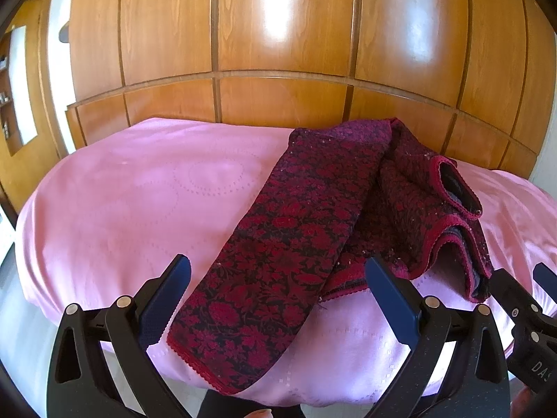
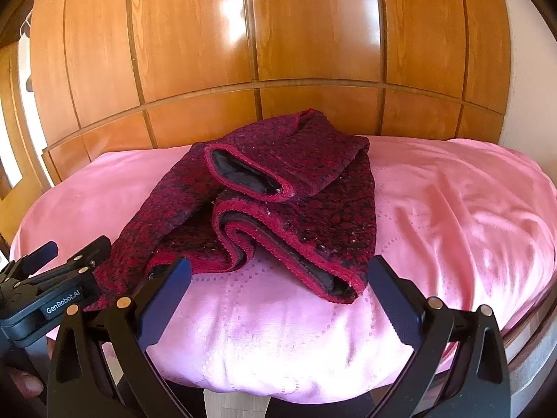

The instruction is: Fold small clothes

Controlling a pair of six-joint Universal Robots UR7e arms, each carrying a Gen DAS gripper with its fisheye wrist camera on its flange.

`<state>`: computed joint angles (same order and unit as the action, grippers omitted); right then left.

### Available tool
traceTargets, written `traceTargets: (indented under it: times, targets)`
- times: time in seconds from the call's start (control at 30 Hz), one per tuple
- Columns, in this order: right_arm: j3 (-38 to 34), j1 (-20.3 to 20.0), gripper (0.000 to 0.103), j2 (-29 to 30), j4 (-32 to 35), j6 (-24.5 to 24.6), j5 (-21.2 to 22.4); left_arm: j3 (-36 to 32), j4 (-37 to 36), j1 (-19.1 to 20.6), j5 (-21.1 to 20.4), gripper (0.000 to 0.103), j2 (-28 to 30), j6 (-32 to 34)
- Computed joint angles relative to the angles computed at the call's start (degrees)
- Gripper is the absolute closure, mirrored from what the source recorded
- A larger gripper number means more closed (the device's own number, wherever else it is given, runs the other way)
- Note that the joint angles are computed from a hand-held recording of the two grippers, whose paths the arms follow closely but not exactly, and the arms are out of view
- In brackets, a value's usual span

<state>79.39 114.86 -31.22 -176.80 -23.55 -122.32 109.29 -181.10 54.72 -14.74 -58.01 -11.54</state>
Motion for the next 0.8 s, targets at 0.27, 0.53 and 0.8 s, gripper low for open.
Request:
traceTargets:
  times: [0.27, 0.53, 0.8]
  targets:
    - [0.04, -0.11, 0.002, -0.09, 0.12, -0.35, 0.79, -0.21, 0.60, 0.08, 0.05, 0.004, 0.23, -0.28]
    - [-2.93, -0.44, 0.002, 0.58, 2.08, -1.09, 4.59, -0.69, 5.38, 1.68, -2.00, 0.004, -0.25, -1.02]
    - [-14.25, -0.62, 0.005, 6.19, 7.81, -4.13, 7.52, 0.83, 7.75, 3.22, -7.99, 0.004, -1.39, 3.70]
